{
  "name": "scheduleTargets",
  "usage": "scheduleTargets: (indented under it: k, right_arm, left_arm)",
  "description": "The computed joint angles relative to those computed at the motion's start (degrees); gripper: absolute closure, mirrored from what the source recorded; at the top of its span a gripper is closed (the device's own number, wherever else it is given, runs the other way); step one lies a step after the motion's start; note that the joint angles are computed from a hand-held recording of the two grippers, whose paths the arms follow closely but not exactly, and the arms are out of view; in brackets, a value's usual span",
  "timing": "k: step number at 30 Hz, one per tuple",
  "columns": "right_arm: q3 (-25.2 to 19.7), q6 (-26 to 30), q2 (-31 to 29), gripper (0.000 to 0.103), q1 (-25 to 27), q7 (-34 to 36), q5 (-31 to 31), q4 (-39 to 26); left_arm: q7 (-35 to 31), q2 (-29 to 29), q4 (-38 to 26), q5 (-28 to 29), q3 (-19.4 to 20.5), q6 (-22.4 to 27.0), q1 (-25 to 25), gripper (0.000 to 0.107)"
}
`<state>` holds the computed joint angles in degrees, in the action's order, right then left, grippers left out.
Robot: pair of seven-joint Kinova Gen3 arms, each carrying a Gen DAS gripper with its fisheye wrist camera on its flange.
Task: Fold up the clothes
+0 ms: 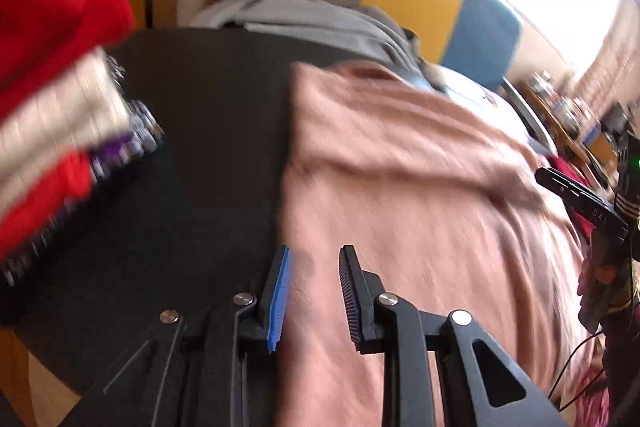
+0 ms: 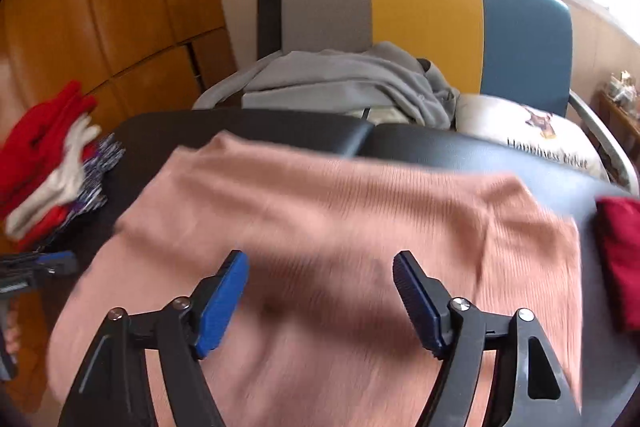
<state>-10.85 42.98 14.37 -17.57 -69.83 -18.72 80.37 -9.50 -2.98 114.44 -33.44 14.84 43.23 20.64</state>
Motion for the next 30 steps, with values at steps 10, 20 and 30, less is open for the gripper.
scheduleTargets:
  k: [10, 20, 30]
  right_arm:
    - [4.4, -8.3, -13.9, 0.022, 5.2, -0.1, -0.8, 24.3]
    - [11.4, -4.6, -15.1, 0.016, -1.2, 1.8, 0.3, 23.7]
    - [37.9, 18.2, -23.1, 0.015, -0.5, 13.3, -19.1, 27.1]
  left_arm:
    - [7.7, 3.6, 0.9, -4.4, 0.3, 2.1, 6.5, 0.081]
    - [7.6, 3.3, -0.2, -4.4, 0.6, 9.6, 9.7, 0.081]
    - [11.6, -10.9, 9.6, 6.2, 4.5, 2.9, 7.4, 0.081]
